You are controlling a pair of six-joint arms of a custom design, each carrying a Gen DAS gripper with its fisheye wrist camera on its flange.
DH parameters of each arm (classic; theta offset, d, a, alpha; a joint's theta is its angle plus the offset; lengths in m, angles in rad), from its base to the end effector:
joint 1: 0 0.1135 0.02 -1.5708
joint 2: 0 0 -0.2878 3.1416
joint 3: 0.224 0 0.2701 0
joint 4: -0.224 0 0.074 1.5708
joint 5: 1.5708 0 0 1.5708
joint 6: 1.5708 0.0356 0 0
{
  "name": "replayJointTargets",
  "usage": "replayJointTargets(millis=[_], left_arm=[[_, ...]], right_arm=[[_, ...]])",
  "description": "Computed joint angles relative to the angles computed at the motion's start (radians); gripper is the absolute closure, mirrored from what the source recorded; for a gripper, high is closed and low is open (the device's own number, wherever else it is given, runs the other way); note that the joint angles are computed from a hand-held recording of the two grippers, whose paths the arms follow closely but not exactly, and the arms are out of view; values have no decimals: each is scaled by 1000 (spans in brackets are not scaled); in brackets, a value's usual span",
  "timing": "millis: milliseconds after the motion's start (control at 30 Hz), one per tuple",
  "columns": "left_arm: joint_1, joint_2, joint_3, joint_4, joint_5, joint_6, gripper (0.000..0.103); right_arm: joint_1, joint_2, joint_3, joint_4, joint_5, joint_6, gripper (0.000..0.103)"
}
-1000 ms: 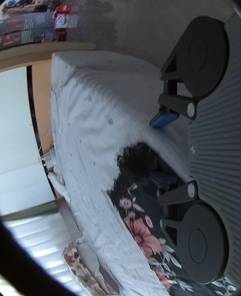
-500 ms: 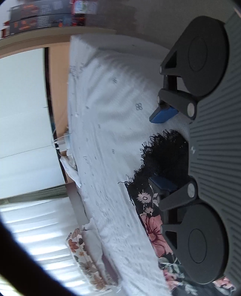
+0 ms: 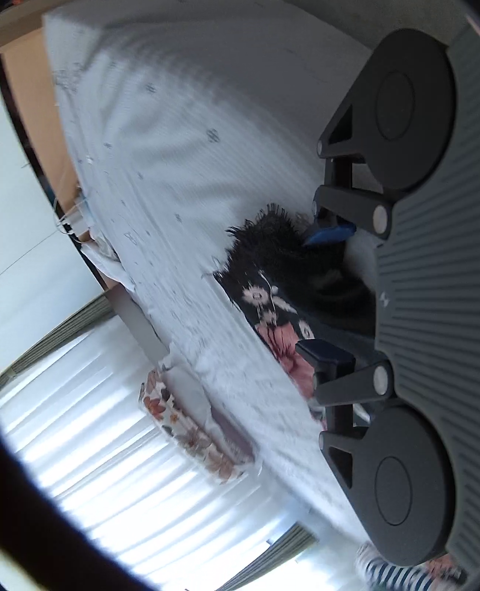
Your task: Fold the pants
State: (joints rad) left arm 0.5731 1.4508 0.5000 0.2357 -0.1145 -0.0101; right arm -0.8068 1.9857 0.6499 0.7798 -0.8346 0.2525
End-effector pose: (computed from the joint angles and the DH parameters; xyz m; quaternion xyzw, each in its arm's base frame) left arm 0.2246 0.1498 0.1480 -0.2839 0.8632 0.1651 0.3835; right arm 0.2535 -0.2264 0.0831 0.2337 0.7890 0.2192 0.5242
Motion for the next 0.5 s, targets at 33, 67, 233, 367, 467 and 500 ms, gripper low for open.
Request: replayJointTargets(millis=[33, 67, 233, 367, 467, 500], left_arm=[[1, 1, 1, 0, 1, 0, 51], [1, 0, 0, 0, 0, 2, 51], [10, 1, 0, 2, 8, 6, 51], [6, -1, -1, 0, 6, 5, 51], [5, -1, -1, 1, 4, 5, 51], [5, -1, -1, 1, 4, 5, 51]], right_arm=[[3, 6, 0, 10, 3, 14, 39], [13, 7, -1, 18, 27, 21, 38], [93, 20, 15, 47, 237, 43, 53], [153, -8, 26, 7, 377, -4, 50], [157, -28, 9, 0, 360, -16, 36], [147, -30, 5, -1, 314, -8, 32]])
